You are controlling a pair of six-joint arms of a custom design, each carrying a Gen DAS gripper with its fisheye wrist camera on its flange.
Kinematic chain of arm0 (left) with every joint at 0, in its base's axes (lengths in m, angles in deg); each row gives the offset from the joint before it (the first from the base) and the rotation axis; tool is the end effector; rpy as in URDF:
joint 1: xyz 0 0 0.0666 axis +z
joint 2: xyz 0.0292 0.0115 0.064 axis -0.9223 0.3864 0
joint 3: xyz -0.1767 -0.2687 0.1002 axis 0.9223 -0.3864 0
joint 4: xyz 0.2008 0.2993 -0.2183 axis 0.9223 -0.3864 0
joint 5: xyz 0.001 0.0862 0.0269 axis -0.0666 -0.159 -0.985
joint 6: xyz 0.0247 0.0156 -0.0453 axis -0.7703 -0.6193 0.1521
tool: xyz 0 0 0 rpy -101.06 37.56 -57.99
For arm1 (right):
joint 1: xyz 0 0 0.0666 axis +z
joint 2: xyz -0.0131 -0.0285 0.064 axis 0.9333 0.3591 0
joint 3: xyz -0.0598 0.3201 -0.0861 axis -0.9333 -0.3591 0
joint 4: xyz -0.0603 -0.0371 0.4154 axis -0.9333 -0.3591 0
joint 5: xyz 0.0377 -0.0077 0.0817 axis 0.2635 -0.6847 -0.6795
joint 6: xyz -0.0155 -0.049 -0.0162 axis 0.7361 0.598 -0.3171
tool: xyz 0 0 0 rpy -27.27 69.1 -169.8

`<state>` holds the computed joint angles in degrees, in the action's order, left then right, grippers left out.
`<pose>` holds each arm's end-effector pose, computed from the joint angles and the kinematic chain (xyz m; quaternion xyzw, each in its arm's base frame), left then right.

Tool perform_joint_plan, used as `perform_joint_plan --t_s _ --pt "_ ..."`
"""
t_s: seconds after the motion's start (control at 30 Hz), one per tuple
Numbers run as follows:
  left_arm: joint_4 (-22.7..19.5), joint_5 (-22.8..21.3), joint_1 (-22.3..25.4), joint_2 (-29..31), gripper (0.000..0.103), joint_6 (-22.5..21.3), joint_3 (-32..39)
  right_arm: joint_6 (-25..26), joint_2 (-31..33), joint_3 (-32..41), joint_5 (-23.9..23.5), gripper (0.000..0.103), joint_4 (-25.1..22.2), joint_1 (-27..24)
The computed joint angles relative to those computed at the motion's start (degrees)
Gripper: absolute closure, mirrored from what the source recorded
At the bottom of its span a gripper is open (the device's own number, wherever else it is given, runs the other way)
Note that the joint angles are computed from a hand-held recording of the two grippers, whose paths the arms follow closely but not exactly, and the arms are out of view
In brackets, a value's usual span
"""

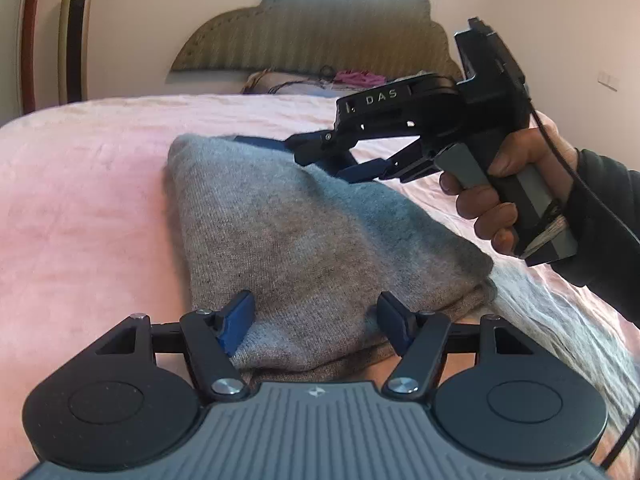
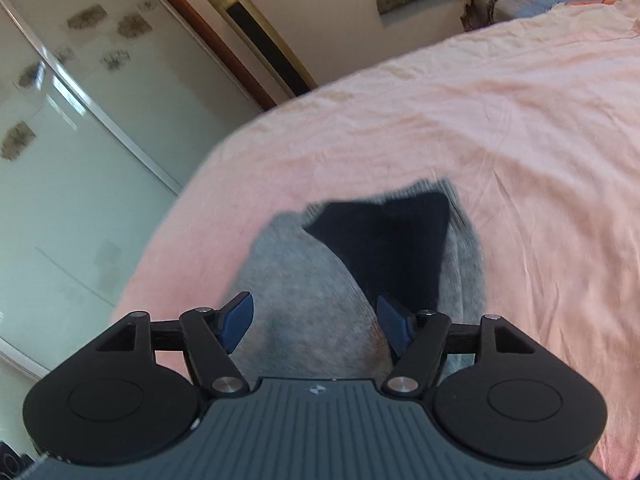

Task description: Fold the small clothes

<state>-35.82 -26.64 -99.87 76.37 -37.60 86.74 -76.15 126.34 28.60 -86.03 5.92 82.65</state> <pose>0.4383 -0.2820 0.2467 0.1828 0.8694 -0.1758 0.4239 0.6074 0.1610 0.2954 -0.0066 0.9091 0.2810 0.3075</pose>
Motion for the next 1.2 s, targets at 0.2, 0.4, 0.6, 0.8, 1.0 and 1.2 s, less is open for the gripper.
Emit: perform_joint_plan --t_s 0.2,0.4,0.6,0.8,1.0,1.2 --pt "1.7 1.0 0.7 -4.1 0.034 3.9 -2.8 2.6 -4.6 -3.7 5.2 0.041 -0.2 1.1" --pt "-0.5 -0.5 0.3 -0.5 0.034 1.8 -0.4 4.0 -9.5 -9.9 -1.6 0.032 1.0 1.7" --pt "3.7 -1.2 -0.6 -5.3 0.034 0.9 -4.4 -0.2 -14.0 -15.3 -0.5 0.052 3.8 0.0" --pt "-1.5 -6.5 -2.0 -1.7 0.034 -1.0 -0.8 4.1 -15.2 -18.4 -2.9 0.049 2.9 1.0" --pt "-0.7 -13.2 -3.5 -9.5 0.034 -5.7 -8.3 0.7 -24.4 -26.3 0.6 0.035 5.8 -0.4" --pt "-4.3 -16.3 -2.5 -6.1 0.034 -1.6 -5.3 4.3 -24.8 -27.2 0.9 0.041 1.7 0.1"
